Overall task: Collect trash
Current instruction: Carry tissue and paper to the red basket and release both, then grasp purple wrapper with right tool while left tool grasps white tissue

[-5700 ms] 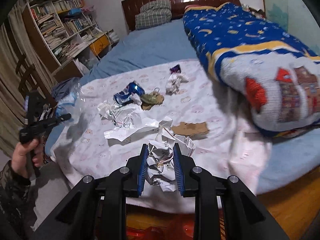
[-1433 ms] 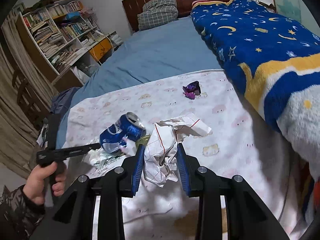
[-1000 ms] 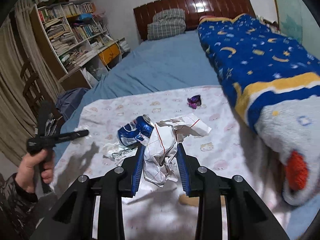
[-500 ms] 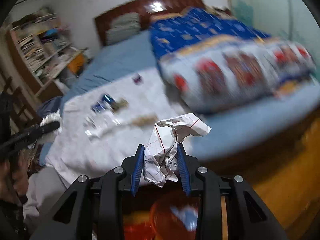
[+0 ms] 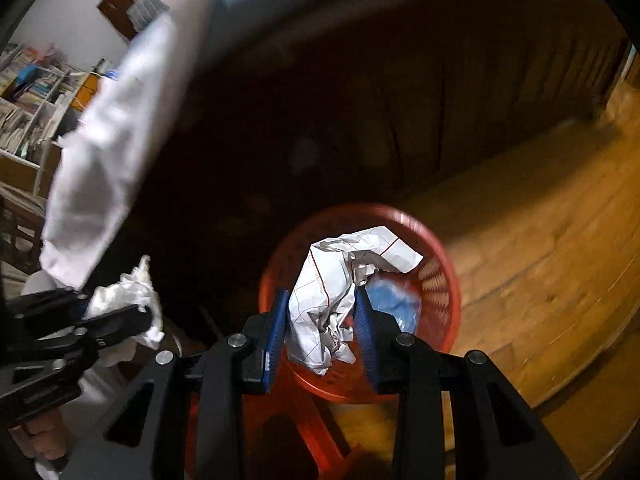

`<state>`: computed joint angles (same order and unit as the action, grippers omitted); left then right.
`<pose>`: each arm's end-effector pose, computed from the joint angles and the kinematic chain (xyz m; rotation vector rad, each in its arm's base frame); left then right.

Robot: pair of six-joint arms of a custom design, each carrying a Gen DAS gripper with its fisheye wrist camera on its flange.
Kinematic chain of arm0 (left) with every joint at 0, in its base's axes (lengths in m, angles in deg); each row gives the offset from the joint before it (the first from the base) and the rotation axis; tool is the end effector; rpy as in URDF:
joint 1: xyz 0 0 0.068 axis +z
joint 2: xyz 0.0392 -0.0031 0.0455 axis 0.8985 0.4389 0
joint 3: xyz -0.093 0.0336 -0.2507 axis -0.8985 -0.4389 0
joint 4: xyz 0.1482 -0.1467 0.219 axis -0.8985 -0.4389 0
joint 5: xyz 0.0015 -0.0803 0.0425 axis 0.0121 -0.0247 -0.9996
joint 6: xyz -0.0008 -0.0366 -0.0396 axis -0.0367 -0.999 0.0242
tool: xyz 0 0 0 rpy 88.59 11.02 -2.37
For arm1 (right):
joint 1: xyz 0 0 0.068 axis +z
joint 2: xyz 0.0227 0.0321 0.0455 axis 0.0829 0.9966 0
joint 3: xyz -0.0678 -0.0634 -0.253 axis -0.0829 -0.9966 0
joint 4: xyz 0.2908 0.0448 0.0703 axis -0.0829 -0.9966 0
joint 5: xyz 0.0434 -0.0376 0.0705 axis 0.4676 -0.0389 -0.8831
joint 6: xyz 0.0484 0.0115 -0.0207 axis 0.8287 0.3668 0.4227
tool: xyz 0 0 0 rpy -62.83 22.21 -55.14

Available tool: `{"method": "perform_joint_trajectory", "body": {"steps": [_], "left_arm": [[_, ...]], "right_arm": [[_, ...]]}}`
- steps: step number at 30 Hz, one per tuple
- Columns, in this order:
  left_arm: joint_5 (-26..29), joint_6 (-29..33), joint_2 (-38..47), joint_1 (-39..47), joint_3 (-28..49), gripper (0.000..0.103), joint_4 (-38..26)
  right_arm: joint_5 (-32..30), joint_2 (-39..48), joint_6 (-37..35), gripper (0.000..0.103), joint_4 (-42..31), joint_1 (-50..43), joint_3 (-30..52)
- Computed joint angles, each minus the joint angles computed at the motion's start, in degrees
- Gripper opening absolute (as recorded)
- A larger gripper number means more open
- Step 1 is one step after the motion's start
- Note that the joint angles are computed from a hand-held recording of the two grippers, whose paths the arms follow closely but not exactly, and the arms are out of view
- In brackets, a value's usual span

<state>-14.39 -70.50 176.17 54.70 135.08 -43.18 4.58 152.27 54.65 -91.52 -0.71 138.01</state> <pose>0.3739 -0.0696 0.2964 0.4657 2.9599 -0.3635 0.2746 -0.0134 0.2593 0.1373 2.8707 0.5279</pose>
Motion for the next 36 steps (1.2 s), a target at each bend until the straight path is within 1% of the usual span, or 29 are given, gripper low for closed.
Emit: {"method": "perform_joint_trajectory", "body": {"steps": [2, 4, 5, 9, 12, 13, 14, 15, 16, 18, 19, 20, 22, 25, 30, 33, 35, 36], "left_arm": [[-2.10, 0.25, 0.80, -1.51, -1.03, 0.022, 1.48], [-2.56, -0.38, 2.52, -2.41, -1.46, 0.022, 1.43], [-3.66, -0.27, 3.45, -2.94, -1.70, 0.022, 1.50], [-5.68, -0.19, 5.53, -3.77, -1.90, 0.022, 2.03], [-6.27, -0.71, 4.69, -4.68, -2.96, 0.023, 2.41], [-6.12, -0.94, 4.54, -4.84, -2.96, 0.024, 2.67], [-6.15, -1.13, 4.90, -5.08, -2.27, 0.025, 2.48], [-6.06, -1.20, 4.77, -5.24, -2.06, 0.028, 2.36], [-5.83, -1.04, 4.45, -5.37, -2.20, 0.033, 2.65], [-6.06, -0.26, 3.81, -5.43, -2.86, 0.040, 3.27], [-6.30, -0.17, 3.51, -5.72, -3.28, 0.042, 3.74], [-6.54, 0.01, 3.13, -6.00, -3.51, 0.042, 4.07], [-6.49, 0.44, 3.04, -6.15, -3.56, 0.046, 4.42], [-6.31, 0.40, 2.87, -6.07, -3.37, 0.047, 4.51], [-3.80, 0.40, 0.65, -4.17, -1.49, 0.047, 2.98], [-2.25, 1.02, -2.38, -1.64, 0.74, 0.047, 1.53], [-1.65, 0.84, -4.18, 0.80, 3.08, 0.056, 0.92], [-1.65, 0.19, -4.94, 1.64, 4.01, 0.061, 0.96]], "right_arm": [[0.19, 1.54, -0.60, 0.034, 2.48, -0.70, -3.53], [0.01, 3.22, -0.66, 0.034, 5.06, -1.50, -5.91], [0.23, 4.83, -0.95, 0.035, 6.09, -2.02, -6.94], [0.39, 10.26, 2.22, 0.038, 9.52, -1.73, -7.57], [-0.51, 10.97, 3.24, 0.042, 10.32, -2.97, -7.24], [-0.50, 10.68, 4.08, 0.047, 10.61, -2.63, -7.28], [-0.38, 10.82, 4.66, 0.048, 10.67, -2.14, -6.81], [-0.27, 11.72, 5.38, 0.048, 10.80, -1.45, -5.58], [-0.44, 11.03, 5.11, 0.049, 10.28, -1.79, -5.21], [-0.13, 10.92, 5.03, 0.049, 9.92, -2.44, -3.97], [-0.40, 10.13, 5.20, 0.049, 9.42, -3.23, -3.19], [-0.60, 10.75, 4.88, 0.050, 9.56, -4.28, -2.22], [-1.22, 9.90, 5.22, 0.050, 8.10, -5.58, 0.68], [-0.95, 9.87, 4.23, 0.050, 5.78, -6.30, 5.41], [-1.32, 10.28, 3.50, 0.050, 1.19, -5.40, 16.17], [-1.38, 12.00, 2.81, 0.050, -2.05, -3.08, 25.59], [-1.18, 13.61, 2.54, 0.051, -3.83, -1.24, 31.74], [-0.98, 14.59, 2.60, 0.052, -4.55, -0.21, 34.72]]}}
